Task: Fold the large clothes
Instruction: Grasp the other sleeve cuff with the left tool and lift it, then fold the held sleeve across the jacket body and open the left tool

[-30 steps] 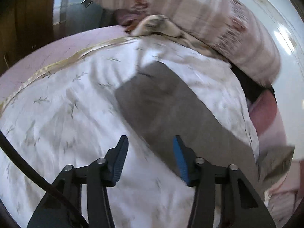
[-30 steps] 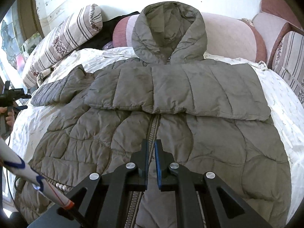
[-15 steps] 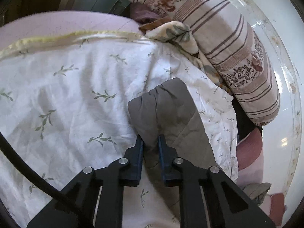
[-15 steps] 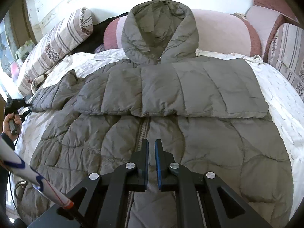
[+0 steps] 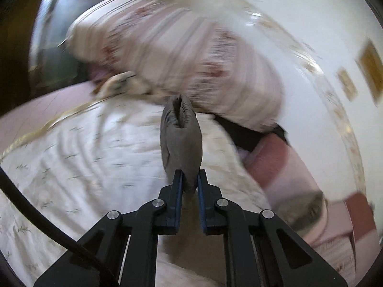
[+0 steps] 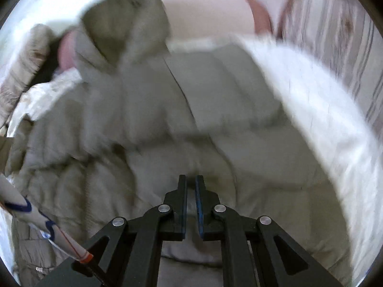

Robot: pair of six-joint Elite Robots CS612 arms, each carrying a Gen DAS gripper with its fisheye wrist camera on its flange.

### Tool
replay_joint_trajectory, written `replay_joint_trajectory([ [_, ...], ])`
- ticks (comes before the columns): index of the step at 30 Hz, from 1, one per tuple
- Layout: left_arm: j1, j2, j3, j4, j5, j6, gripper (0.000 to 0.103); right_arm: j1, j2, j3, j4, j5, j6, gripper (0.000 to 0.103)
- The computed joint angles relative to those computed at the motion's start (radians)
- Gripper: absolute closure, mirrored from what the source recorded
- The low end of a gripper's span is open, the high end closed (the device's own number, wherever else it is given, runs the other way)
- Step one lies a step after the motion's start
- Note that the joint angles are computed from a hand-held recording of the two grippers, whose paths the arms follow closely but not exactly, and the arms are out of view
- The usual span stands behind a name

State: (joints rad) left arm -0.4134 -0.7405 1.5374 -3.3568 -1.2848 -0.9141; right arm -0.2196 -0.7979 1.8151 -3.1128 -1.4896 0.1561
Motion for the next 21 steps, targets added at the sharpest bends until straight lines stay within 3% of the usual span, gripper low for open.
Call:
replay_joint_trajectory([
  [3, -0.047, -0.019, -0.030, 0.000, 0.002, 0.100, 0.092, -0.006, -0.001, -0.003, 0.014, 0.010, -0.029, 0.096],
  [6, -0.096, -0.032, -0.064, 0.003, -0.015, 0.185, 0.092, -0.028, -0.013, 0.021, -0.048, 0.080, 0.004, 0.096],
  [11, -0.178, -0.024, -0.146, 0.026, -0.077, 0.307, 0.092, -0.056, -0.038, 0.053, -0.149, 0.046, 0.054, 0.096],
  [16, -0.246, 0.037, -0.263, 0.095, -0.186, 0.355, 0.092, -0.085, -0.056, 0.089, -0.221, 0.010, 0.128, 0.096],
  [21, -0.300, 0.145, -0.415, 0.218, -0.283, 0.355, 0.092, -0.101, -0.072, 0.109, -0.298, -0.057, 0.156, 0.096],
])
